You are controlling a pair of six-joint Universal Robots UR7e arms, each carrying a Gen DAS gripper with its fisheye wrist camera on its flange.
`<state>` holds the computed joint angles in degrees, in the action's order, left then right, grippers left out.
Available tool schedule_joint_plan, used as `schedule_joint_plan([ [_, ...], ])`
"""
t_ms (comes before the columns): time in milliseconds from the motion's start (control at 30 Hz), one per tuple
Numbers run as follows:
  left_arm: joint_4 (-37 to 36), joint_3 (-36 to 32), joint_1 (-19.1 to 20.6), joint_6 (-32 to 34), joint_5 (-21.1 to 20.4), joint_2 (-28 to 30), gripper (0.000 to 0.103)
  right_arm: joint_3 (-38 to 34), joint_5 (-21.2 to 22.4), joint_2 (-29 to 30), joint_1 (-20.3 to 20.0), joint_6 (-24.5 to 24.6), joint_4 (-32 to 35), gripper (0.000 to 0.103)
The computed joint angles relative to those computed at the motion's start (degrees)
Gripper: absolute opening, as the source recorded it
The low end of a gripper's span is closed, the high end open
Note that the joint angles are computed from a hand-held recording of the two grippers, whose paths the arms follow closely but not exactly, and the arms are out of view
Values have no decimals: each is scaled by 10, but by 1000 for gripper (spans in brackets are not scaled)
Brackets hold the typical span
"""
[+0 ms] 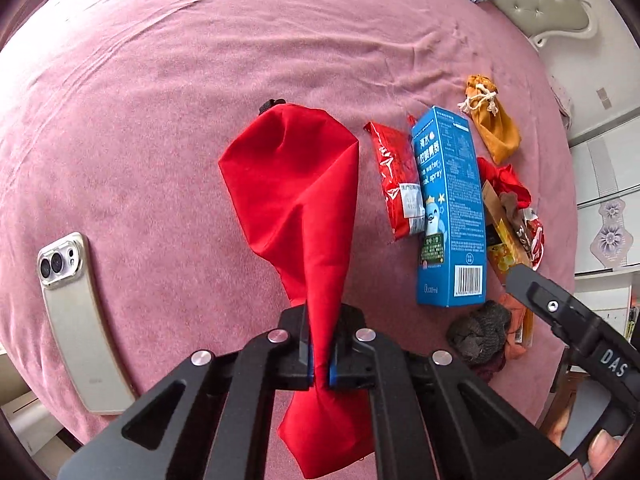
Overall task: Collect trash
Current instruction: 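Grasp the red cloth bag with the left gripper while the right gripper grasps the blue box, then carry the red bag and blue box to the yellow bin and release both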
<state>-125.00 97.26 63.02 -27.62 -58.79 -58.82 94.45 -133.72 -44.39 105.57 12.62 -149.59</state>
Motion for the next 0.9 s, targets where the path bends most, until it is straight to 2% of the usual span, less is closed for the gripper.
schedule_joint_plan([
  [133, 0, -12, 9, 26, -7, 0, 4, -44, -13, 41, -11, 15, 40, 94],
  [233, 1, -19, 11, 35, -13, 4, 4, -72, -17, 63, -20, 25, 68, 88],
  [300, 8, -23, 12, 39, -14, 5, 4, -88, -22, 73, -24, 36, 94, 62],
  [400, 16, -28, 11, 42, -21, 7, 4, -99, -17, 77, -29, 53, 112, 49],
  [633, 44, -33, -4, 52, -34, 1, 4, -43, 69, 16, -30, 83, 89, 47],
  [900, 84, -29, -40, 53, -43, -8, 4, 62, 161, -77, -31, 100, 28, 44],
])
